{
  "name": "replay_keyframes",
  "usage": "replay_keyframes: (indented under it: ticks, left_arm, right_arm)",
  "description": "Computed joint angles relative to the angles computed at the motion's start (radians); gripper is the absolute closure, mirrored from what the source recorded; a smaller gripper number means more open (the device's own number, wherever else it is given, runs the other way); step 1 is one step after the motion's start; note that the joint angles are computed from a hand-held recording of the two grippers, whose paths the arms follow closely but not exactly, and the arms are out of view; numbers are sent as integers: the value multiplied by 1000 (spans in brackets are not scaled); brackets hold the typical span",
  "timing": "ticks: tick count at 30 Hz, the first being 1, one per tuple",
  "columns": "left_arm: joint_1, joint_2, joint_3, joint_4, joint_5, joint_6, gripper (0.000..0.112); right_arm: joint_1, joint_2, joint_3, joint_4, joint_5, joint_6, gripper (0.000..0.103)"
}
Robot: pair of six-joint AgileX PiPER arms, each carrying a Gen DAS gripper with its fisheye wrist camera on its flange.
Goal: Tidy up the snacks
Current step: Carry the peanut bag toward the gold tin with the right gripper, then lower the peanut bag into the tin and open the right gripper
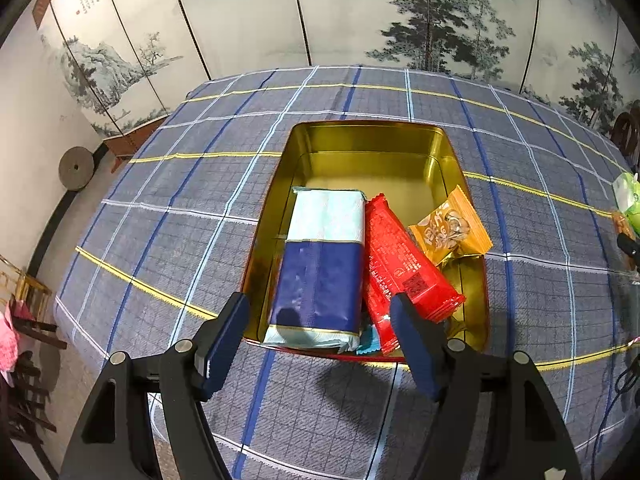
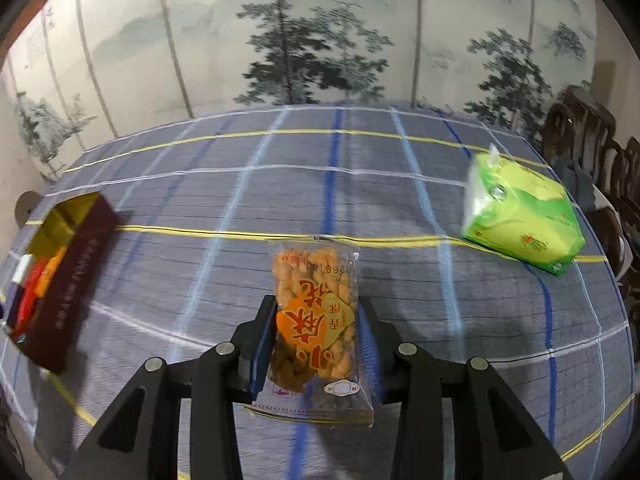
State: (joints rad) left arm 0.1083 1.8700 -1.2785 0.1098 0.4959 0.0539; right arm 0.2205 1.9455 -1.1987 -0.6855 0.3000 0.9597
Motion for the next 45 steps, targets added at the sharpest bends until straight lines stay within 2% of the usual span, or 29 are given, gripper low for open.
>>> replay_keyframes:
  ticks: [10, 23, 35, 45]
  left_arm:
    - [57, -13, 3, -96, 7, 81, 41]
    - [148, -26, 0, -154, 19, 139, 39]
    - [221, -31, 3, -190, 38, 182, 39]
    - [264, -25, -3, -218, 48, 215, 39]
  right_arm:
    - [145, 0, -93, 152, 43, -151, 64]
    - [300, 94, -311, 294, 121, -277, 64]
    - [396, 259, -588, 438, 222, -405, 64]
    - [437, 406, -833, 450, 343, -412, 64]
